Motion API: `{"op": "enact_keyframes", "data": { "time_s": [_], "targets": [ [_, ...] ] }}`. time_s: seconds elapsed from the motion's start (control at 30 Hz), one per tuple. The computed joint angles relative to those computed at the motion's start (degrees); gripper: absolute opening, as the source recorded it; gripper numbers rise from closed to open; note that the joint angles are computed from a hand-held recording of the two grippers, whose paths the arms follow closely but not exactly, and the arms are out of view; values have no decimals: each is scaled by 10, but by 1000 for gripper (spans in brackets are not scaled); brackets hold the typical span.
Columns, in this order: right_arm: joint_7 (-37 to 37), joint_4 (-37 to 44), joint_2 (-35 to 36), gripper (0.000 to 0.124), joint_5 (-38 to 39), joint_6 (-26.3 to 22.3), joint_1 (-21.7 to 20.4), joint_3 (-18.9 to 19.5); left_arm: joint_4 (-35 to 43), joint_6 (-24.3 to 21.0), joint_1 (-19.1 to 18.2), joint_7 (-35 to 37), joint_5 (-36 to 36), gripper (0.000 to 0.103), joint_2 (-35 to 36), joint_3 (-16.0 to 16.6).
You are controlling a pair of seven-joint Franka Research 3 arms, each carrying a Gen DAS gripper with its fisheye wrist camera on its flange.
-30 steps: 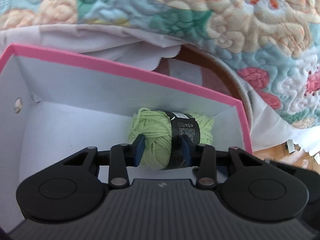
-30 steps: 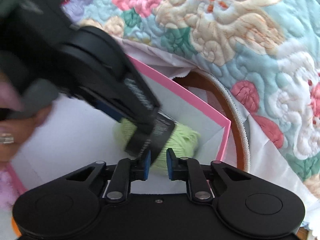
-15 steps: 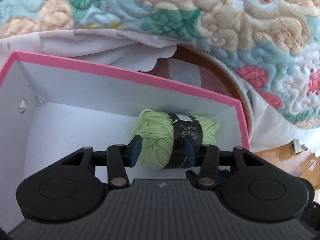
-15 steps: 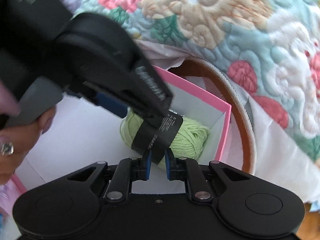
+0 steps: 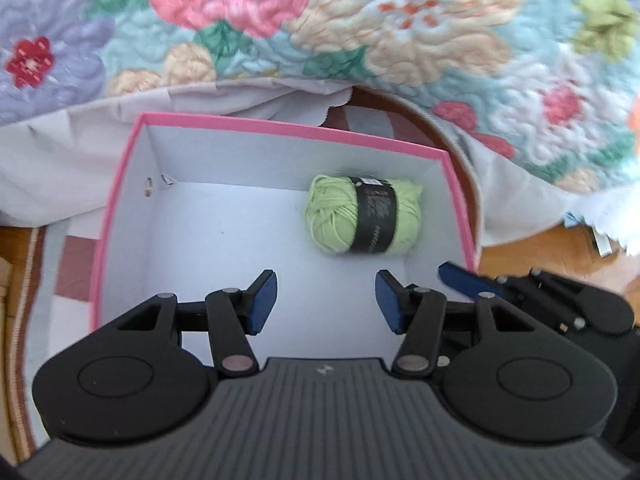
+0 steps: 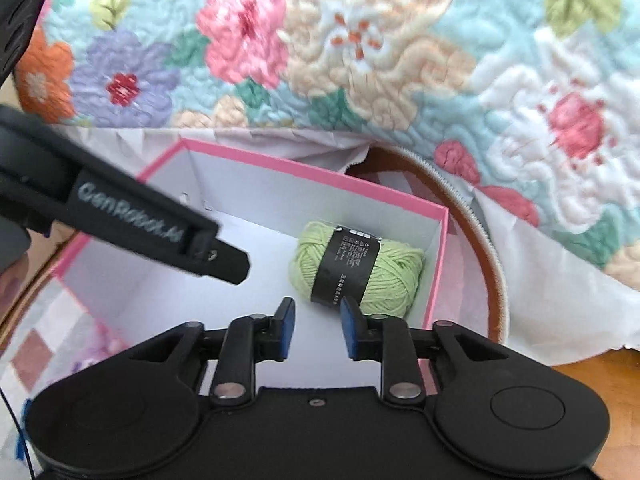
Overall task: Organize objects
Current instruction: 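Withdraw the left tool and move it to the blue wipe pack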
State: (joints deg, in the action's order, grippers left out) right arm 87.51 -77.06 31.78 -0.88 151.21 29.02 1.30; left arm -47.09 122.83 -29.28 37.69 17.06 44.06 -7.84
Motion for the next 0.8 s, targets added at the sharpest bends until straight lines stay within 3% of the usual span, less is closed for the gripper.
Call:
{"op": "enact_keyframes", "data": {
  "time_s": [0.13,0.23,0.37,0.7,0.8],
  "targets": [
    [-2,-87,-74,44,-3,20,-1,4,-92,31,-15,-17,35,55,-75,4],
    [-14,-118,-110,51,5,16,-9,16,-137,22,-19,-22,52,58,-124,-6],
    [-33,-177,-177,57,22,6,-19,34,-162,-21,-29,-32,67,59,-168,-20],
    [-103,-235,-284,73,98,-64,-36,67,-256,-66,-27,-57,77,69,-278,-62],
    [-125,-247,-307,84,122,-91,-37,71,-294,-57,-16,-52,61,73,-311,-74]
  ]
}}
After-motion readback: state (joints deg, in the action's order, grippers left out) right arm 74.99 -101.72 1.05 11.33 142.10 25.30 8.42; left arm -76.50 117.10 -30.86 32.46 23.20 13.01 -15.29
